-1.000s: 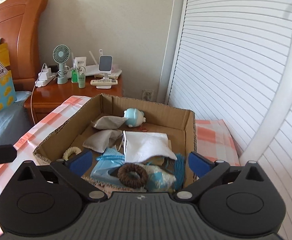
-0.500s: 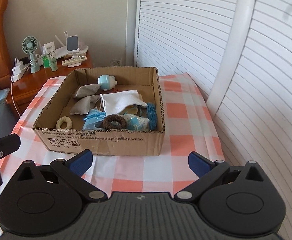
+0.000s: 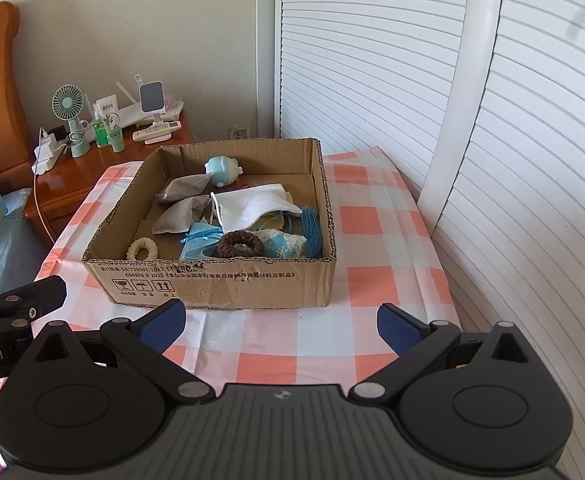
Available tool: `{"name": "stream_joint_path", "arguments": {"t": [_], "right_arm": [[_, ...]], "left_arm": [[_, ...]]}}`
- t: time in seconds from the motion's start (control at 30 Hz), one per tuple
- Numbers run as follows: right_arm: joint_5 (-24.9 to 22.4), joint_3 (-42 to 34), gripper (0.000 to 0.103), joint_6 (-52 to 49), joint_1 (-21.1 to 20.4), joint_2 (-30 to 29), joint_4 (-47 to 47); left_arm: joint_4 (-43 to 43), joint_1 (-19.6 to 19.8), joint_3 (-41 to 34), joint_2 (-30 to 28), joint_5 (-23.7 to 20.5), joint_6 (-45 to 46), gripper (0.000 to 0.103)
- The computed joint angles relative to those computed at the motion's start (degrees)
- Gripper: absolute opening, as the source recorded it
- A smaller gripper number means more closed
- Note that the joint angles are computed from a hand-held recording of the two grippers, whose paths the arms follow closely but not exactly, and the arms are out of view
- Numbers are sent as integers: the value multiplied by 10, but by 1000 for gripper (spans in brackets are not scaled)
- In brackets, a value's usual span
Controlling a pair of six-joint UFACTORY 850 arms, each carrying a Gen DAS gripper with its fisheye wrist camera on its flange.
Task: Organize soft objects
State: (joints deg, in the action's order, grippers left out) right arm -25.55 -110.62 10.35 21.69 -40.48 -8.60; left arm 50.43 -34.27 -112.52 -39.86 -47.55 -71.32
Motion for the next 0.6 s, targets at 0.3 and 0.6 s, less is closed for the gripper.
{"name": "stream_joint_path", "arguments": {"t": [0.3,0.6], "right_arm": [[10,9,103,2,0,6,0],[15,16,103,0,0,13,1]], "left_arm": [[4,-2,0,1,-1,-3,102],[12,-4,5,7,-2,-11,102]]}}
